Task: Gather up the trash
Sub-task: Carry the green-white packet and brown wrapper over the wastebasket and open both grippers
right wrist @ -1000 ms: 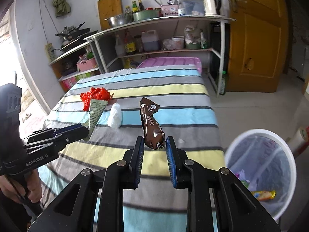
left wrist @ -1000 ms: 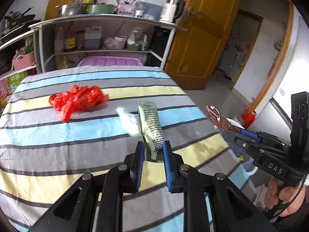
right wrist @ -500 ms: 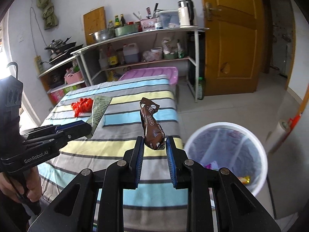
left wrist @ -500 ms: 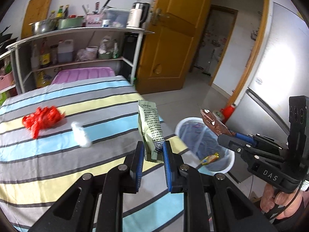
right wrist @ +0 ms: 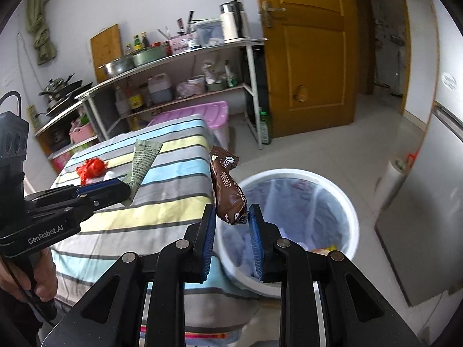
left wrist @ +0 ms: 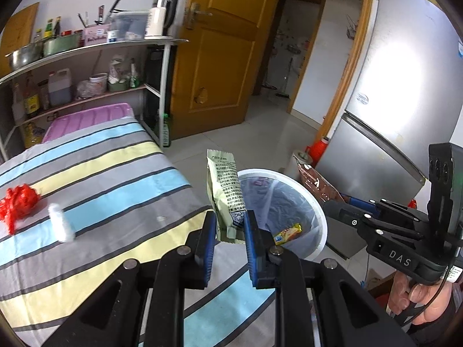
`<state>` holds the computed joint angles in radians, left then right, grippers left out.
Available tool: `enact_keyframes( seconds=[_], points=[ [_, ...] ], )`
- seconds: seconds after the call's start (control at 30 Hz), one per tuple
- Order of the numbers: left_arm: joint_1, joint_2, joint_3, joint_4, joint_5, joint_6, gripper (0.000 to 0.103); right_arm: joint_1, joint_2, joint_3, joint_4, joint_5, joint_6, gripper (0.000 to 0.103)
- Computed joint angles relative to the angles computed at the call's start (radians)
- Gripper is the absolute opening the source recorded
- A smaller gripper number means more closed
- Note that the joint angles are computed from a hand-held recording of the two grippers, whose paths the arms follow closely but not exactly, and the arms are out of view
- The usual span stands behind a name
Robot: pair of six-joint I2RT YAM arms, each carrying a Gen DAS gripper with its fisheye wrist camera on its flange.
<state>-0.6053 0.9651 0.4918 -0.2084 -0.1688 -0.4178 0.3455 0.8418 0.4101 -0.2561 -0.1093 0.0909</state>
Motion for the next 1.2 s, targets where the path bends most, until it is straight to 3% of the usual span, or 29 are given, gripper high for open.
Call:
enact_keyframes(
  seconds=[0.33, 0.73, 0.9, 1.2],
  points=[
    [-0.023, 0.231, 0.066, 0.136, 0.051, 0.011, 0.021, -0.18, 0.086, -0.015, 0.056, -0.086, -0.08, 0.024],
    [0.016, 0.465, 0.147, 0.228, 0.139, 0.012, 0.023, -0.256, 0.269, -0.009, 0.168, -0.11, -0.098, 0.028],
    [0.028, 0.494, 0.158, 0.238, 0.131, 0.005, 0.026, -0.254, 0.34, 0.01, 0.198, -0.107, -0.1, 0.029],
    [0.045, 0.436, 0.121, 0.234, 0.128, 0.011, 0.026, -0.235, 0.328, 0.0, 0.196, -0.101, -0.088, 0.03]
  ],
)
